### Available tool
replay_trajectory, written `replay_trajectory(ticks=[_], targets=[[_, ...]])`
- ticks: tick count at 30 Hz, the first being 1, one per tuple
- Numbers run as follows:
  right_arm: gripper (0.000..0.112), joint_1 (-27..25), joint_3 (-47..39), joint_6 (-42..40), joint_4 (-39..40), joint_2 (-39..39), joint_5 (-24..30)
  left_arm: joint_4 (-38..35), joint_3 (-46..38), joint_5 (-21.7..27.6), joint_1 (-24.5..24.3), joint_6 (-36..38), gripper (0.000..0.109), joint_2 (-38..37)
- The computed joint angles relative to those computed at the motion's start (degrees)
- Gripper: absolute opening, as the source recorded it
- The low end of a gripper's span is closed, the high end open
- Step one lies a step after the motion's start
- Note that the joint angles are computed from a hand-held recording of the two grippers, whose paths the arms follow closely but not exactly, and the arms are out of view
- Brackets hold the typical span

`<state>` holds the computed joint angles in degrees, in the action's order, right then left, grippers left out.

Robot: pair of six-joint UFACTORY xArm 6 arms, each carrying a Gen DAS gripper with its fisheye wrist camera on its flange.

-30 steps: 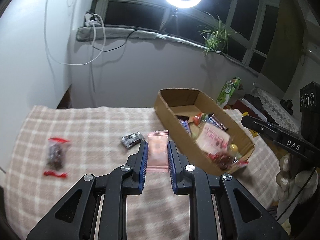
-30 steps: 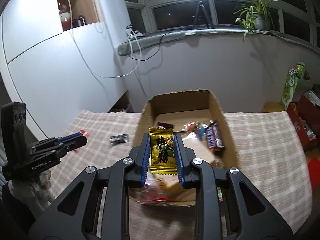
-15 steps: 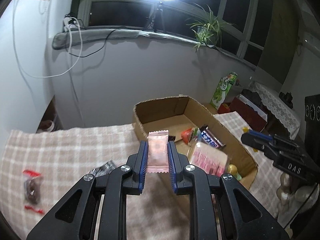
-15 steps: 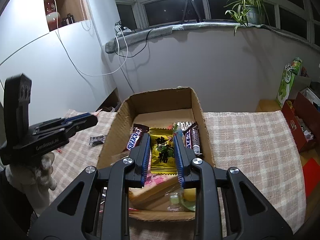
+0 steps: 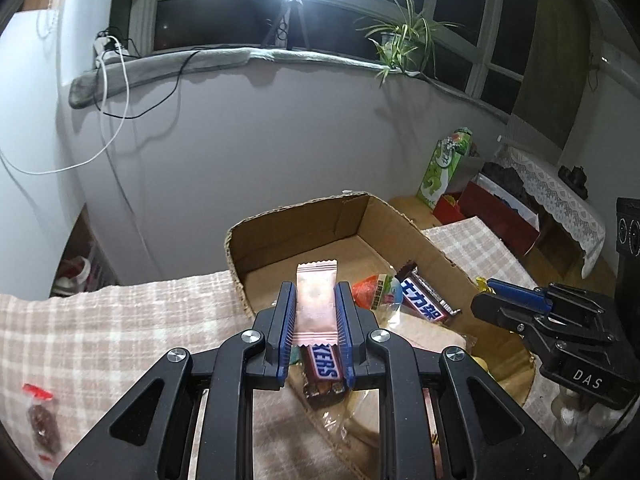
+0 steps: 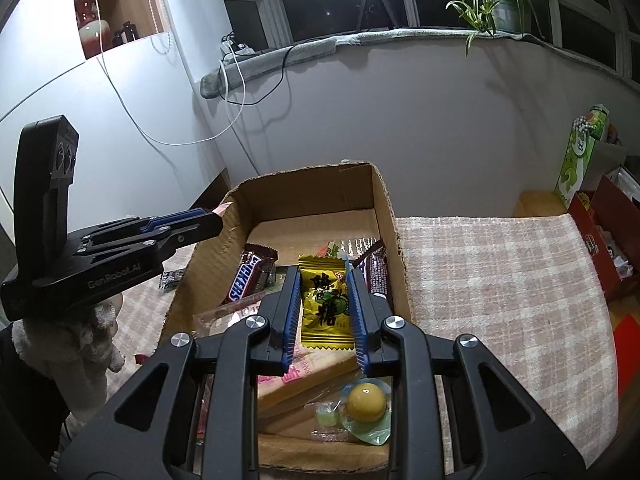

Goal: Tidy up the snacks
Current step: 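Carry the yellow packet and pink candy over the cardboard box, then open both grippers to drop the yellow packet and pink candy into the box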

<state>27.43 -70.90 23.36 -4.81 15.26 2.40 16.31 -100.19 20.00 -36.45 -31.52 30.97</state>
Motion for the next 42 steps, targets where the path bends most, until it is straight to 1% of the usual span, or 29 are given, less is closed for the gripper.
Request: replay_trajectory(ticks=[10,11,13,15,16,17,18,19,20,21,24,30,37,40,42], targets=[[0.024,0.5,0.1,-4.7,5.5,0.2,0.4,-1.0,-3.5,1.7,-0.5,1.4,0.018,2.4],[0.025,0.5,0.1,-4.4,5.1,0.1,0.5,-1.0,-3.6,1.7,-0.5,1.3,0.018,2.5],[0.027,0.6,0.0,-4.9,5.3,0.2,0.8,-0.9,-3.7,1.7,-0.5,1.3,0.019,2.6],[0.047,0.6,0.1,-3.6,3.8,0.1,1.0,-0.8,-4.2,2.2,-0.6,1.3,0.020,2.9],[0.067,0.4,0.2,-1.4,1.4,-0.1,1.0,-0.7,-4.2,2.2,-0.6,1.2,0.024,2.8],[0.077,0.2,0.5,1.0,-1.3,-0.2,0.7,-0.1,-4.3,2.2,-0.6,0.6,0.032,2.8],[0.078,0.0,0.8,3.0,-3.7,-0.4,0.2,0.3,-4.3,2.2,-0.6,0.1,0.037,2.8],[0.078,0.1,0.8,2.8,-3.7,-0.4,0.2,0.7,-4.2,2.0,-0.6,-0.3,0.045,2.7],[0.078,0.4,0.9,1.0,-2.0,-0.5,0.2,0.9,-4.1,1.7,-0.6,-0.6,0.046,2.7],[0.078,0.5,0.9,0.2,-1.1,-0.5,0.3,1.2,-3.8,1.6,-0.5,-0.7,0.046,2.4],[0.078,0.3,0.9,3.1,-4.4,-0.6,0.8,1.6,-3.8,1.7,-0.5,-1.1,0.046,2.4],[0.078,-0.1,1.9,6.7,-7.6,-1.6,1.1,1.9,-2.6,1.2,-0.4,-1.7,0.046,1.5],[0.078,0.1,3.2,7.6,-6.5,-3.2,1.4,3.1,-0.5,0.4,-0.4,-3.0,0.046,-0.1],[0.078,0.3,3.8,8.8,-7.6,-4.2,1.8,4.2,1.2,-0.2,-0.5,-4.0,0.046,-1.5],[0.078,0.4,3.9,10.7,-9.9,-4.8,2.6,5.3,2.6,-0.6,-0.5,-5.0,0.046,-2.7]])
